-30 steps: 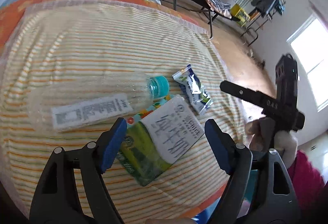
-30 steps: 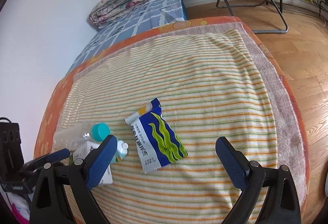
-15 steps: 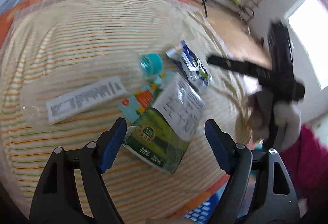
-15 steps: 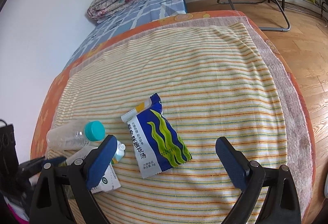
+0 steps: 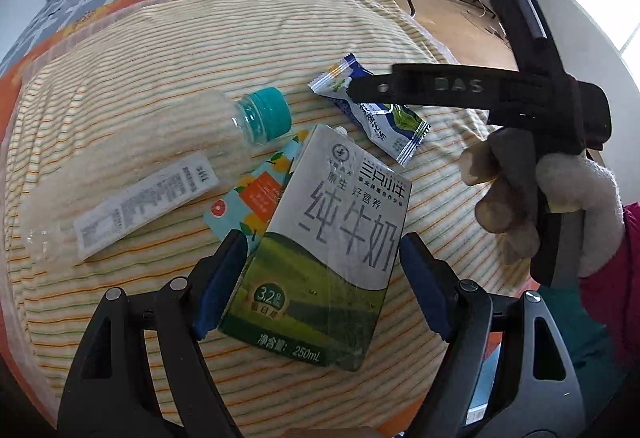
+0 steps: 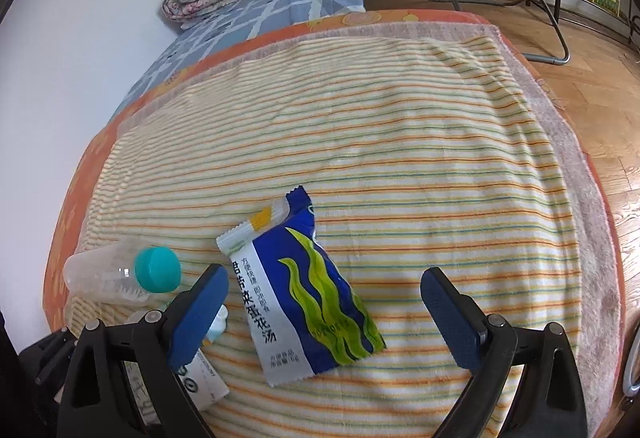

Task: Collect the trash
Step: 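Grasp the green-white milk carton with the left tool while the right tool grasps the blue packet, then carry milk carton and blue packet over the blue basket and open both tools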

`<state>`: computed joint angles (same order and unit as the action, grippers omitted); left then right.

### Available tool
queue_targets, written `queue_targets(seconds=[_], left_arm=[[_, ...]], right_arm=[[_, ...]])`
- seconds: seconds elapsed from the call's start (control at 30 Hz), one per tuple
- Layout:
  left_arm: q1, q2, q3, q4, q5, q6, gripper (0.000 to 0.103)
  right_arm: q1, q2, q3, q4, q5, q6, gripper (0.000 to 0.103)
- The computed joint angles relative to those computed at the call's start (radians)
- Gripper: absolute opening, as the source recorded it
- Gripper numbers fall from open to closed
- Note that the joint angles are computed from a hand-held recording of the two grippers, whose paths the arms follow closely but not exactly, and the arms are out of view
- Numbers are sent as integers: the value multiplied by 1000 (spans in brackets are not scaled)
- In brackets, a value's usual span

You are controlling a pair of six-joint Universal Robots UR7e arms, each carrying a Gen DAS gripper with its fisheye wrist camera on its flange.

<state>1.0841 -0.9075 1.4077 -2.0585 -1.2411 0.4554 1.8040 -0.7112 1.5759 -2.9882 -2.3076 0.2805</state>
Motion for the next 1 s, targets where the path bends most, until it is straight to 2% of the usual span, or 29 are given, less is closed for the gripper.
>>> queue_targets(seconds=[0.07, 0.1, 0.13, 0.17, 0.27, 0.4, 0.53, 0.73, 1.0], left_arm=[[-5, -3, 22, -21, 27, 22, 81], [-6, -6, 32, -22, 33, 44, 79], [-6, -8, 39, -24, 40, 55, 72], [-7, -9, 46, -24, 50, 65, 72], [-2, -18, 60, -38, 46, 67, 70], [0, -35, 70, -51, 35, 73, 65], [2, -55, 82, -64, 21, 75, 64], [3, -80, 98, -71, 6, 68, 64], [2, -139, 121, -68, -28, 64, 64]], right_arm=[[3, 15, -18, 22, -17, -7, 98], [7, 28, -35, 44, -45, -15, 98], [10, 36, -45, 60, -66, -19, 98], [14, 41, -52, 73, -81, -22, 97], [21, 52, -63, 95, -120, -46, 90], [28, 47, -52, 101, -160, -56, 67], [26, 13, -4, 69, -127, -47, 58], [38, -17, 46, 26, -112, -46, 56], [87, -67, 123, -53, -80, -63, 56]])
